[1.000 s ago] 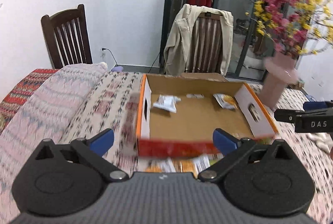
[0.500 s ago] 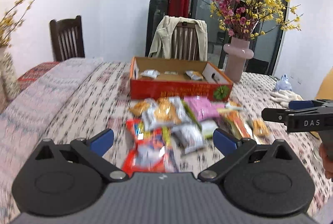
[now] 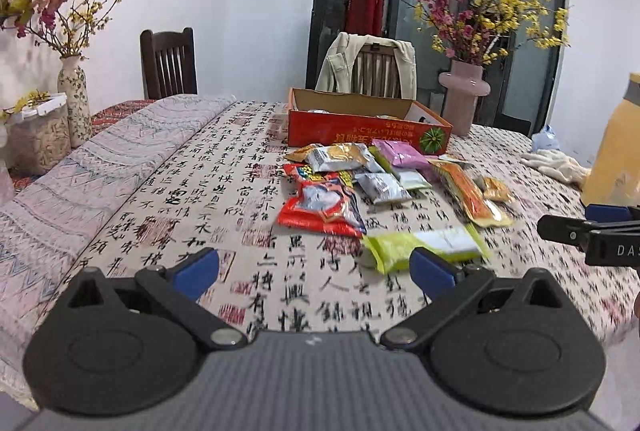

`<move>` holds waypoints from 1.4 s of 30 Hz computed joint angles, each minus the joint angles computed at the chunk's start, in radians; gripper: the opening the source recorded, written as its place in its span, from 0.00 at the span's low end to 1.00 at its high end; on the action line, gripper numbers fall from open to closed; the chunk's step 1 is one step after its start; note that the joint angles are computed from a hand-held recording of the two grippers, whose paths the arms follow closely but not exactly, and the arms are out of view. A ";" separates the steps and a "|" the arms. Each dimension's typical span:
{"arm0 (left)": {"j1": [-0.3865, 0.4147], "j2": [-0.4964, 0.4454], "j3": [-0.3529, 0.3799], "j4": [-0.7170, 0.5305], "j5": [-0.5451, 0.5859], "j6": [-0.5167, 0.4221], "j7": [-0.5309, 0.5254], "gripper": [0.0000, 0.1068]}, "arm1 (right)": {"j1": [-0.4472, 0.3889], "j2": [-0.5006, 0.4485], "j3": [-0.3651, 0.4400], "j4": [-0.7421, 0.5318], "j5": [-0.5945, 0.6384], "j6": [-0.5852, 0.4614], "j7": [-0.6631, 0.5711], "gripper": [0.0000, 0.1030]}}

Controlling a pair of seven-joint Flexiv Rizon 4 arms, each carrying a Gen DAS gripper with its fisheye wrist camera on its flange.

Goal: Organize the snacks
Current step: 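Withdraw the left gripper from the box back toward the snack pile, then grasp a white packet with the left gripper while the right grasps a cookie packet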

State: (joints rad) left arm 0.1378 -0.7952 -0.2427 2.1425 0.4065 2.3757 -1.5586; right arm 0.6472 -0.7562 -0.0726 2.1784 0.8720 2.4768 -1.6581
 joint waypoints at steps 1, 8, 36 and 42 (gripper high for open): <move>-0.013 -0.002 0.014 0.009 -0.008 0.018 0.008 0.96 | 0.002 -0.015 0.014 0.008 0.004 0.031 0.014 1.00; -0.036 -0.024 0.027 0.017 -0.017 0.052 0.029 0.96 | 0.017 -0.106 0.067 0.028 0.055 0.170 0.052 1.00; -0.225 -0.322 -0.194 -0.779 -0.338 -0.743 0.234 0.70 | -0.341 -0.125 -0.121 -0.195 -0.407 -0.260 0.245 0.75; -0.266 -0.373 -0.172 -0.876 -0.458 -0.842 0.290 0.51 | -0.414 -0.182 -0.139 -0.308 -0.554 -0.389 0.358 0.70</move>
